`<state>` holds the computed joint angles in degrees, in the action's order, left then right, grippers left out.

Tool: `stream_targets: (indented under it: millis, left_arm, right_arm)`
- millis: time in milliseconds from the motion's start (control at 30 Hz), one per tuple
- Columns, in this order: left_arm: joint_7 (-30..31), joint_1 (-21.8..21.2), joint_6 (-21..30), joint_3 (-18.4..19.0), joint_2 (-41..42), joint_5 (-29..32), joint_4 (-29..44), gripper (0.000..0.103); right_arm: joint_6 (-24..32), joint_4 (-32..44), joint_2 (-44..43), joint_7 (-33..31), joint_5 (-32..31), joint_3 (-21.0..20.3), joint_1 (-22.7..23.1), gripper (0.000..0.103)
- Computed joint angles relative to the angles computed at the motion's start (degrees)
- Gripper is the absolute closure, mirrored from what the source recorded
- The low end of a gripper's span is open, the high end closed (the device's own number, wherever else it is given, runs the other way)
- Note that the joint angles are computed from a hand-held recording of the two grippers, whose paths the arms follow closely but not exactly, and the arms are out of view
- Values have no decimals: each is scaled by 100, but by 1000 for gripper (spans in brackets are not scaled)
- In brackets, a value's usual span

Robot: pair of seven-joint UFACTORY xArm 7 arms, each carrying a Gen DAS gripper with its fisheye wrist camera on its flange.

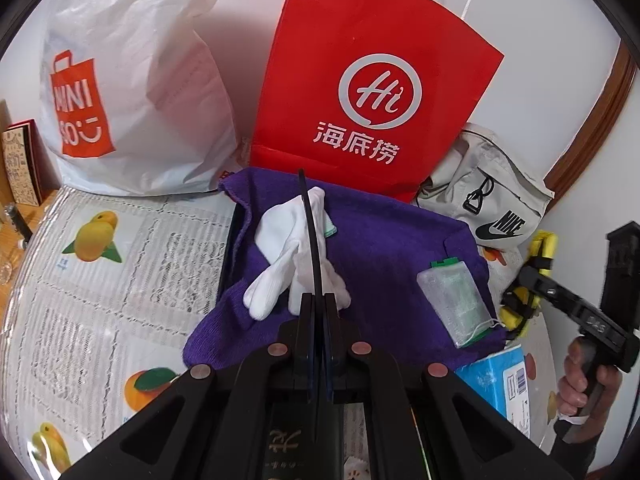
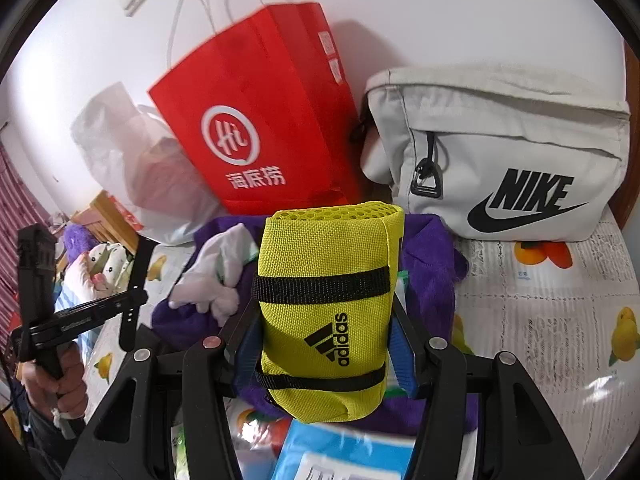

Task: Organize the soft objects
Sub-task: 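Lower the pouch onto the purple towel and open the right tool, then move the right tool to the white sponge block while the left returns to the bed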

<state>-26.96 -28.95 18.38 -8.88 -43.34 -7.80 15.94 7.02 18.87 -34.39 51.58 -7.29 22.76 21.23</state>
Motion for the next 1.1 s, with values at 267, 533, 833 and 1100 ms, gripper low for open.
stream_targets:
  millis: [267,533,833,1100]
  left_arm:
    - [287,-103,-271,87,886,-29,429,99]
    - [360,7,-389,-27,1697,-21,806,99]
    - [394,97,-261,-98,2243,-111,1069,99]
    - [350,136,-324,-175,2310,-112,1136,87]
  right_arm:
    - [152,309,820,-122,-168,-77,-249,47]
    - [218,393,1045,-204,-320,-107,-258,41]
    - [457,470,1052,-274,-415,-124,-179,25]
    - [132,416,892,-139,-313,-110,-134,9]
